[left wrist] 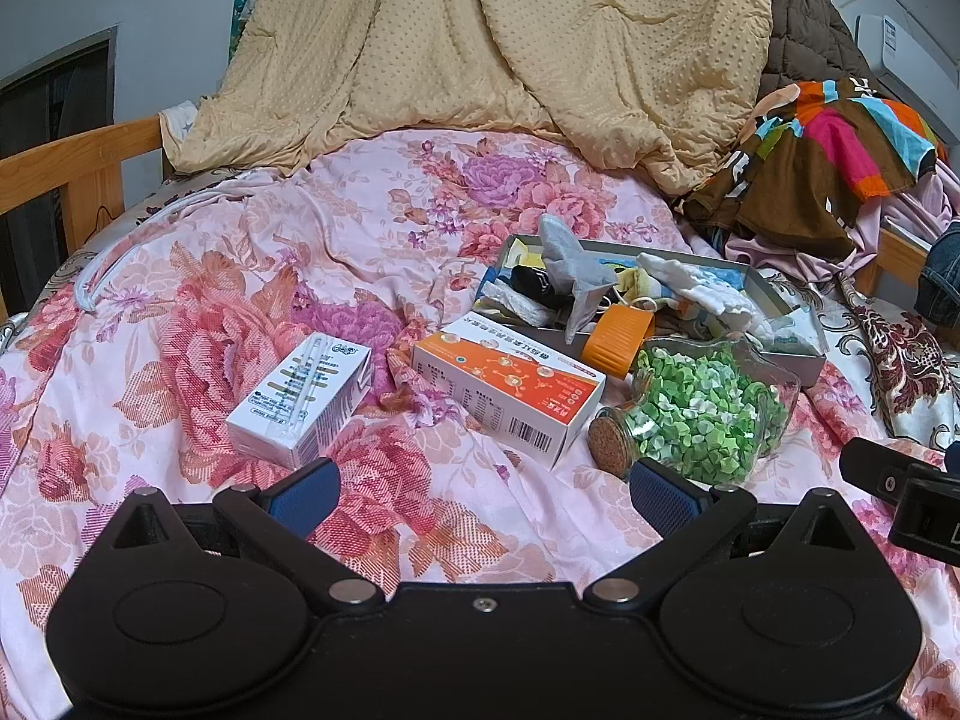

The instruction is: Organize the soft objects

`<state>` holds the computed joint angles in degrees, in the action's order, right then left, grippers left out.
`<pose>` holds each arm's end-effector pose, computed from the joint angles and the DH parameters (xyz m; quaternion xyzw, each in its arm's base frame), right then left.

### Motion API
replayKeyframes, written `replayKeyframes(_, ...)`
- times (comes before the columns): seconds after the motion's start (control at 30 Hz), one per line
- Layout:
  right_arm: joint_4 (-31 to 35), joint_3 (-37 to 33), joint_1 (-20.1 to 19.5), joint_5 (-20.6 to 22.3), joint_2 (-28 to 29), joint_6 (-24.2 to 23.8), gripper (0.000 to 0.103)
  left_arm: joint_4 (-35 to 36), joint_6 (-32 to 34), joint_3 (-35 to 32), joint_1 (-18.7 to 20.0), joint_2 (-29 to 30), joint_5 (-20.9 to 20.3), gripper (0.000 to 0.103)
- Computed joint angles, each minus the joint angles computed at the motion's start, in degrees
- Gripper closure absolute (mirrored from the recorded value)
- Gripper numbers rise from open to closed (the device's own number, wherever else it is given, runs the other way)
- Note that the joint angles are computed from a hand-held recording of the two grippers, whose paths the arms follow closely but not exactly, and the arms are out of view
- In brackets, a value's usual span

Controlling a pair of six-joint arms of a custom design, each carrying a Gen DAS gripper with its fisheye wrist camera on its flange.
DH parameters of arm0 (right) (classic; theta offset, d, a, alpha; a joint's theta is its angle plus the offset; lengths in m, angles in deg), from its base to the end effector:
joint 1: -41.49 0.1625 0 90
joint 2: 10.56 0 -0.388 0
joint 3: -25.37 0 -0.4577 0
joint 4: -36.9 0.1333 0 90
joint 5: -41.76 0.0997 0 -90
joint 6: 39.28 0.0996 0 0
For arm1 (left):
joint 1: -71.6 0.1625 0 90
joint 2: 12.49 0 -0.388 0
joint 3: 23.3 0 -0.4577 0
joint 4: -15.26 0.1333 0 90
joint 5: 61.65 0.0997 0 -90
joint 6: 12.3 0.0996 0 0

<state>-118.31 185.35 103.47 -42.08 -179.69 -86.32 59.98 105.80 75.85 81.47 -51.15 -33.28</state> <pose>0.0364 -0.2381 0.3778 0.1635 -0.7793 0.5046 0.3337 -0.3757 -0.2896 -0.0130 0.2018 0.8298 -0.4432 0.2727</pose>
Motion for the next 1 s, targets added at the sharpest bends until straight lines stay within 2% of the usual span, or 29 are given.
replayKeyframes(0.43,0.13,-0.01,-0.09,0.08,-0.08,-0.03,0.0,-2.91,1.96,0.31,-0.33,-1.0,2.95,0.001)
replayKeyframes(1.0,0.14,0.05,0.08,-0.13,-0.07,-0.03,0.0,-1.67,2.96,0.14,-0.15,-1.0,2.31,0.001)
